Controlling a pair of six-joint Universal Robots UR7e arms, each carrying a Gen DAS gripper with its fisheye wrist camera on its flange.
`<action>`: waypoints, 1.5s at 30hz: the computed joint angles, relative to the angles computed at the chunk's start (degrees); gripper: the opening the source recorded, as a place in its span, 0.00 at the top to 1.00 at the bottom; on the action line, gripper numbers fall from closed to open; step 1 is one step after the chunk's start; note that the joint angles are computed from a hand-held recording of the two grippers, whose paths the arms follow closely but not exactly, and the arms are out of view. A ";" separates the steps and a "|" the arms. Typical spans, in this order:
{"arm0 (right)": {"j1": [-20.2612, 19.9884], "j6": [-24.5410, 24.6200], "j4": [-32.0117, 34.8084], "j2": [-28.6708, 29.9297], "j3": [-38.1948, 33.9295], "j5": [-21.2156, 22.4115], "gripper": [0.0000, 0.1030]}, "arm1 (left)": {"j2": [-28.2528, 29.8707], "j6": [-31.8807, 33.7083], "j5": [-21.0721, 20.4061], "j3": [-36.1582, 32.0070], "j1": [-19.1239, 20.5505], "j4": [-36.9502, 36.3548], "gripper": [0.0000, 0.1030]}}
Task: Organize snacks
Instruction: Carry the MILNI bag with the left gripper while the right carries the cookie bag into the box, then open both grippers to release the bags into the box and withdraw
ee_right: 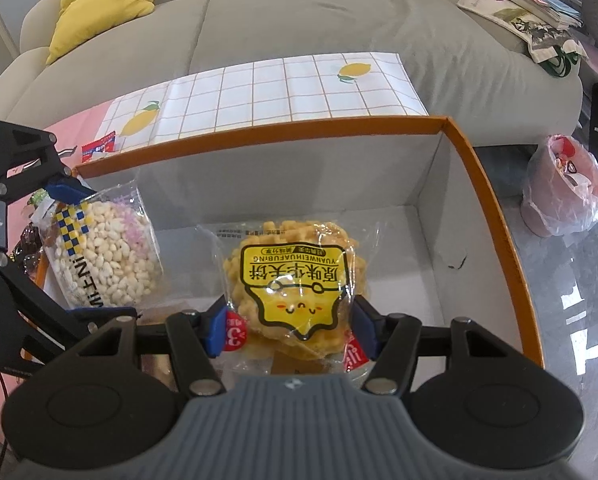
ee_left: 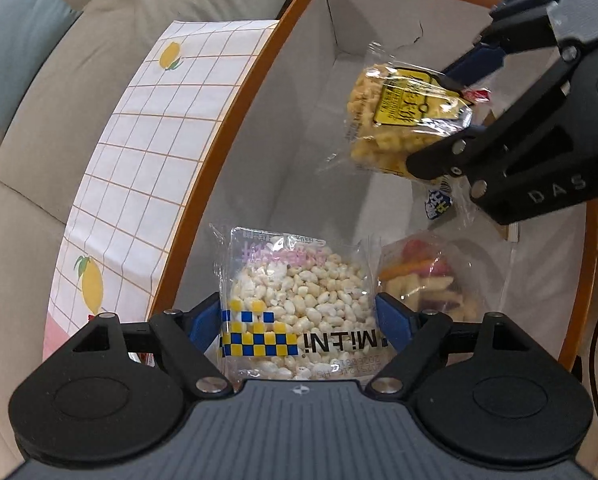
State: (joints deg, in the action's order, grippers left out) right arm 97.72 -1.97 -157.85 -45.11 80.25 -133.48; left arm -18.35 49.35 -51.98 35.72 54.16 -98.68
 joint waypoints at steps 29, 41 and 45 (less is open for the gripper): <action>-0.72 4.43 8.36 5.27 -9.21 12.06 0.41 | -10.48 -22.52 -18.09 4.33 3.85 -6.80 0.06; -0.89 8.10 15.38 10.20 -16.19 11.74 0.34 | -16.74 -37.70 -13.07 15.23 4.99 -16.40 0.06; -0.39 8.14 15.89 9.67 -15.65 10.35 0.24 | -18.48 -40.55 -12.07 18.52 5.32 -18.19 0.06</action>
